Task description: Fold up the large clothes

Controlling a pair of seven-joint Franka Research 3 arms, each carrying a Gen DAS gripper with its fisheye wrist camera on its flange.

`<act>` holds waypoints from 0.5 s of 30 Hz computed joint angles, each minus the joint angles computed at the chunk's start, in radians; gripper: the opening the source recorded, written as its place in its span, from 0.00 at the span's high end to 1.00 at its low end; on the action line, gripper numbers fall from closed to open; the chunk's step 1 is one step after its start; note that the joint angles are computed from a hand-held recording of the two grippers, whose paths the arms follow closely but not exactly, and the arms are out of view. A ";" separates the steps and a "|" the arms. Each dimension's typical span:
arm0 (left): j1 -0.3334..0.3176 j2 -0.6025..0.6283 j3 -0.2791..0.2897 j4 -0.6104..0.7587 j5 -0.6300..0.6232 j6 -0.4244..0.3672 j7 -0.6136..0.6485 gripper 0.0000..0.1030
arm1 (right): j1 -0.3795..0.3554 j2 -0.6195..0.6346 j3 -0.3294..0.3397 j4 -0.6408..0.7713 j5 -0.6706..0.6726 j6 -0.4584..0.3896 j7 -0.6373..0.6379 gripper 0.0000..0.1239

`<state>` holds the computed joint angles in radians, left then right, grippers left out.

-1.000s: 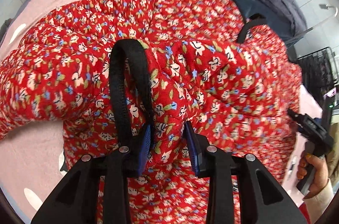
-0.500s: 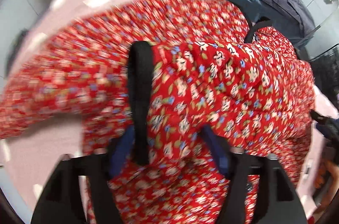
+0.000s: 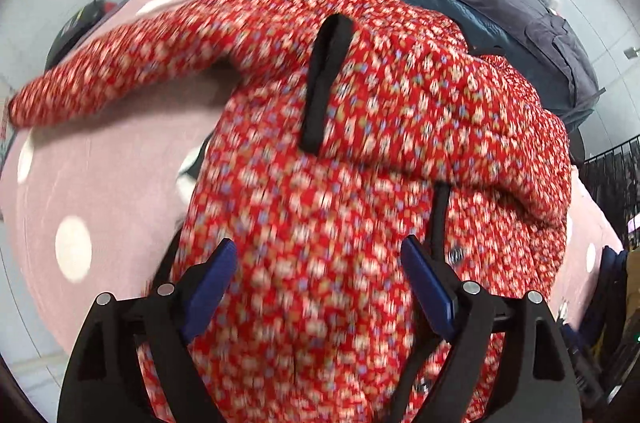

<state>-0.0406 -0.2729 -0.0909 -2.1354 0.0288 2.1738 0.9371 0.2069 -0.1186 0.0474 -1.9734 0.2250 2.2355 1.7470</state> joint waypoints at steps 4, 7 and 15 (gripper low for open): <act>-0.001 -0.054 -0.022 -0.032 0.054 -0.037 -0.039 0.21 | 0.014 -0.037 0.004 -0.033 0.026 -0.034 -0.072 0.22; -0.009 -0.090 -0.038 -0.042 0.099 -0.075 -0.058 0.15 | 0.017 -0.033 0.010 -0.029 0.013 -0.061 -0.071 0.22; -0.013 -0.248 -0.021 -0.149 0.111 -0.130 -0.154 0.09 | 0.036 -0.040 0.014 -0.041 0.067 -0.124 -0.104 0.22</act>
<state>-0.0537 -0.5207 -0.1118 -2.2848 0.1401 2.0440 0.7829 0.2424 -0.1590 0.0612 -2.0144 0.2923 2.1116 1.6430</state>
